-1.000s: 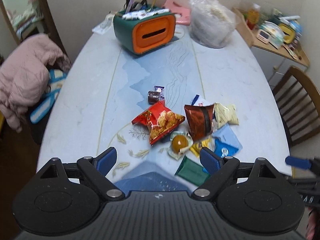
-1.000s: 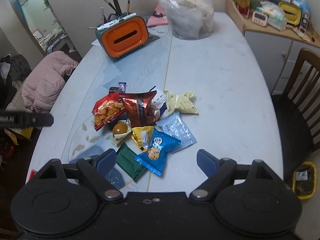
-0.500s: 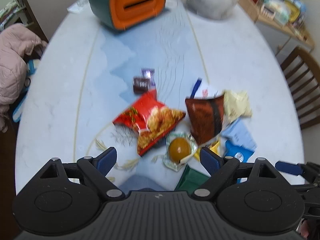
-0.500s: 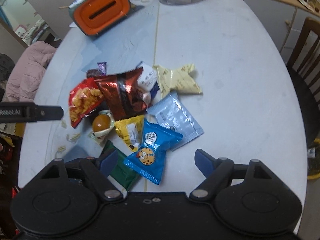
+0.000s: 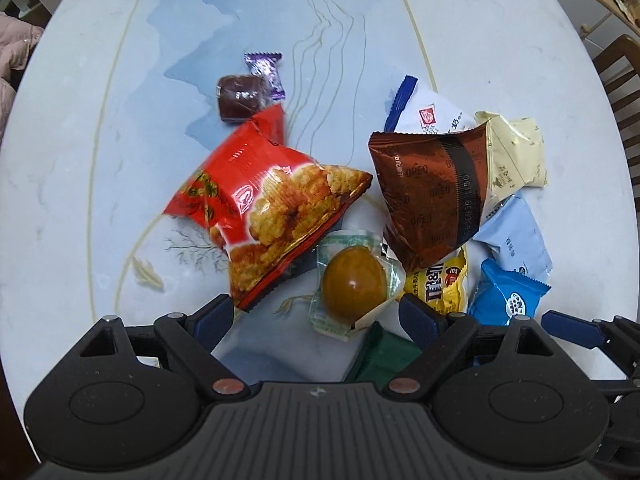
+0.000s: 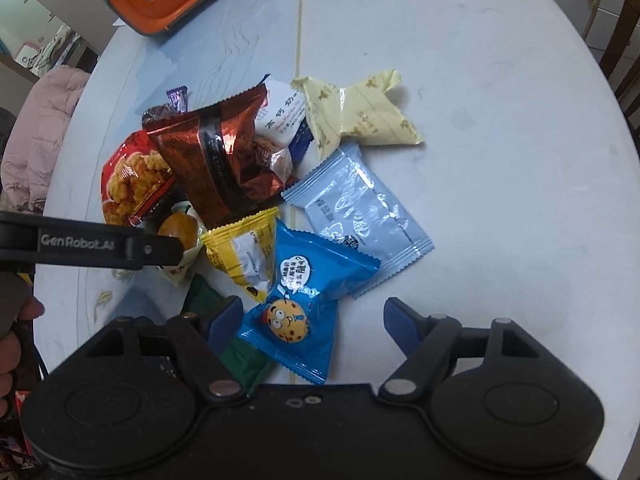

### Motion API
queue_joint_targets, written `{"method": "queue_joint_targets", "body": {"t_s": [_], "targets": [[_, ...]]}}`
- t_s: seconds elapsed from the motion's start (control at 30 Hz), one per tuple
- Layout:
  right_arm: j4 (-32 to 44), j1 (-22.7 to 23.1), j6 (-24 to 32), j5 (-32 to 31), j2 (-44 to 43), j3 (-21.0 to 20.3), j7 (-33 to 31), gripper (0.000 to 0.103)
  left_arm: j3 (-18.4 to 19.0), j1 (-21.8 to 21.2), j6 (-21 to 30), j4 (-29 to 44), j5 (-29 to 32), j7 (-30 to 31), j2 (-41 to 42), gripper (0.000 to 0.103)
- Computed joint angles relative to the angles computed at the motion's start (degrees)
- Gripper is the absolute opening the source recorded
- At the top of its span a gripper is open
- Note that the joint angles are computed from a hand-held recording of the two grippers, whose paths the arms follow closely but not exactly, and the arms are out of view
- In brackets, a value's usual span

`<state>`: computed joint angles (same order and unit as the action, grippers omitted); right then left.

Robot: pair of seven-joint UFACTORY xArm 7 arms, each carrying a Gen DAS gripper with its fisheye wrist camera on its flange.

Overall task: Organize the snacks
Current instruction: 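Reach the left tool to the amber candy while the right tool reaches the blue cookie packet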

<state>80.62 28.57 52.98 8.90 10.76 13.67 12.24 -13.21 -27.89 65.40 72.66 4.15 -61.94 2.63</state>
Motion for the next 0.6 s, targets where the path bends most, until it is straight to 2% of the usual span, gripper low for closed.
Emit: {"method": "queue_joint_targets", "body": {"t_s": [0.13, 0.2, 0.47, 0.6], "targets": [[0.18, 0.26, -0.18, -0.30, 0.77, 0.08, 0.15, 0.069, 0.24, 0.35, -1.51, -0.53, -1.78, 0.71, 0.78, 0.090], [0.16, 0.32, -0.21, -0.13, 1.10, 0.15, -0.08, 0.066, 0.40, 0.55, -2.29, -0.85, -2.72, 1.38, 1.06, 0.080], [-0.21, 0.03, -0.68, 1.26, 1.30, 0.18, -0.60, 0.052, 0.95, 1.76, -6.62, -3.40, -7.82, 3.94, 0.91, 0.056], [-1.25, -0.42, -0.94, 2.76, 0.27, 0.26, -1.28, 0.042, 0.75, 1.67, -7.03, -3.66, -7.39, 3.72, 0.91, 0.051]]}}
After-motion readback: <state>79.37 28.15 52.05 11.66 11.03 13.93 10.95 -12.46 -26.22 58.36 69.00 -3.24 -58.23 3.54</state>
